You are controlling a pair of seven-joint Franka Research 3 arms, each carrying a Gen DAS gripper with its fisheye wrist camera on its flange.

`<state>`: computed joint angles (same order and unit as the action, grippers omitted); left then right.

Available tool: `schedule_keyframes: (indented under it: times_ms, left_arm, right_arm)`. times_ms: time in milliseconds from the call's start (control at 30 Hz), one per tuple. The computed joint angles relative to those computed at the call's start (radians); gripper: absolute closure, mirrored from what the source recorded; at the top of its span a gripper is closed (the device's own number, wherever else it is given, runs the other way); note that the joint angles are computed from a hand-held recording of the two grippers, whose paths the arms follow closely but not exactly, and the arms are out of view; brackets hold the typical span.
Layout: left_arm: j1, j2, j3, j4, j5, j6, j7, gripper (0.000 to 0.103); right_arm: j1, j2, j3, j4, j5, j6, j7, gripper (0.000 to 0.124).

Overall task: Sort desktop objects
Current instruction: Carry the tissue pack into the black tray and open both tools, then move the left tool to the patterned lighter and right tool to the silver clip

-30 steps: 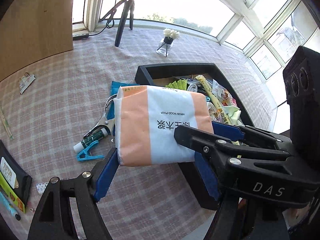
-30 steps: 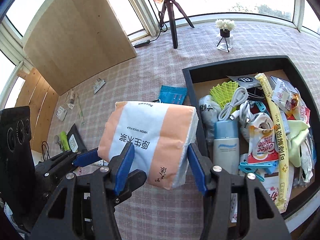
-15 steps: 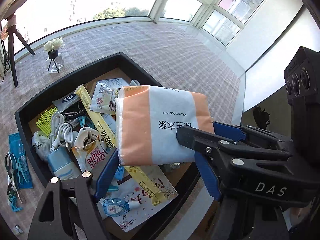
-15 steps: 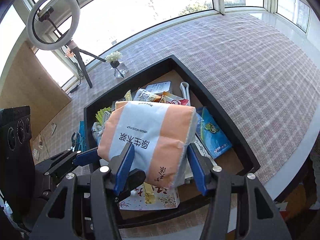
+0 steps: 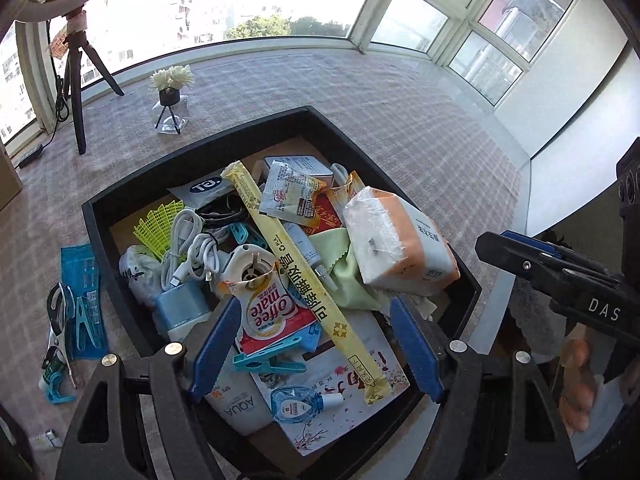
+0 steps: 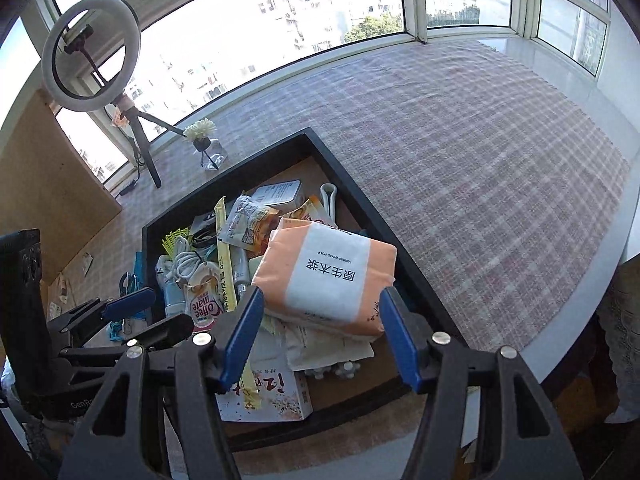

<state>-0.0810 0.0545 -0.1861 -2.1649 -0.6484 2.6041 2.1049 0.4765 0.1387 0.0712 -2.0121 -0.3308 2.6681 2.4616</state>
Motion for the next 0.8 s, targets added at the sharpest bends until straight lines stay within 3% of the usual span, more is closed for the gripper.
schedule_keyframes:
  times_ms: [400, 800]
  left_arm:
    - [0.11, -0.08, 0.118, -0.129, 0.061, 0.018, -0.025, 0.029]
    - [0.264, -0.111, 0.227, -0.224, 0.155, -0.001, 0.092, 0.03]
  right_arm:
    - [0.103, 0.25, 0.034, 0.32, 0.155, -0.037, -0.241, 0.065]
    - [0.227, 0.621, 0.037, 0.865, 0.329, -0.284, -0.454, 0.066]
